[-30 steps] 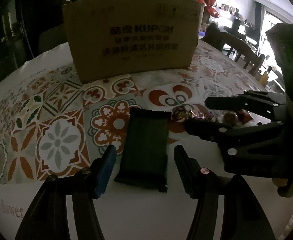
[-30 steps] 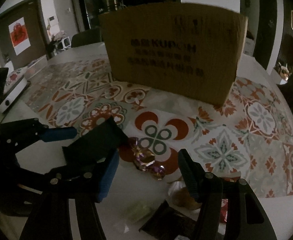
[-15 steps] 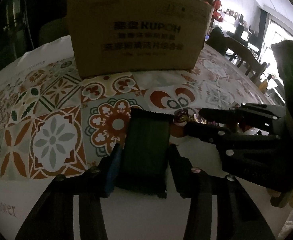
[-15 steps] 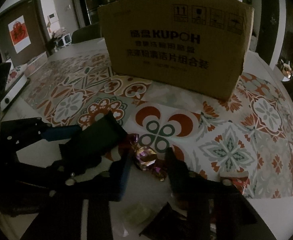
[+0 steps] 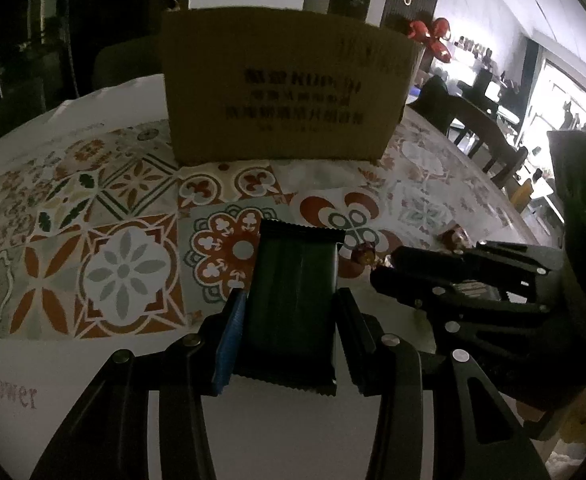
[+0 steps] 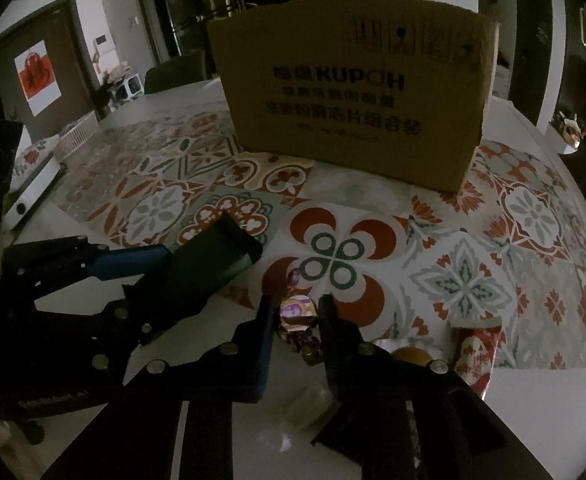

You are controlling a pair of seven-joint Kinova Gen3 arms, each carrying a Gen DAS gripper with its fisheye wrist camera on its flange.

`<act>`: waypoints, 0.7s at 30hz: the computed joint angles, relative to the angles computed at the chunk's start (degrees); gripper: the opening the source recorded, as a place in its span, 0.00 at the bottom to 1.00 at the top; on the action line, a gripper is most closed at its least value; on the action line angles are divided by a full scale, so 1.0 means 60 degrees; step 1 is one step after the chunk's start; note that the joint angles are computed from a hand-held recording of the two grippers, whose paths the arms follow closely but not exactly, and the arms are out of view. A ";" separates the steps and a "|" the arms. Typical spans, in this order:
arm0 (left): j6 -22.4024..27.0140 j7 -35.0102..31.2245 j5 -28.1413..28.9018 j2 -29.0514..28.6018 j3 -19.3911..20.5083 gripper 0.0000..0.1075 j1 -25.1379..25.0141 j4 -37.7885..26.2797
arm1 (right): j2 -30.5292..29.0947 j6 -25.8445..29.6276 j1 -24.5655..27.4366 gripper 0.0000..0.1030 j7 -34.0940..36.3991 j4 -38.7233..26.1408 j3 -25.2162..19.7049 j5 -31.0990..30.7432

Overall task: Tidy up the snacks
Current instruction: 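Grasp the dark snack pack with the left tool while the right tool grasps the purple wrapped candy, then lift both snacks into the cardboard box and open both tools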

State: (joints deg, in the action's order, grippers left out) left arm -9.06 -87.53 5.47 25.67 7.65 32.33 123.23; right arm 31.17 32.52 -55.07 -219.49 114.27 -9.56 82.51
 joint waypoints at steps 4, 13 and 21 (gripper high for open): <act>-0.0123 0.0017 0.0206 -0.0324 -0.0227 0.41 0.0277 0.0245 | -0.0161 0.0337 -0.0268 0.22 -0.0210 0.0067 -0.0073 -0.0024; -0.0596 -0.0335 0.0943 -0.1178 -0.0656 0.41 0.0854 0.0703 | -0.0669 0.1719 -0.0872 0.22 -0.0598 0.0173 -0.0333 -0.0202; -0.0945 -0.1605 0.2203 -0.1781 -0.1159 0.41 0.1468 0.0602 | -0.1092 0.2913 -0.1056 0.22 -0.0582 0.0072 -0.0505 -0.0076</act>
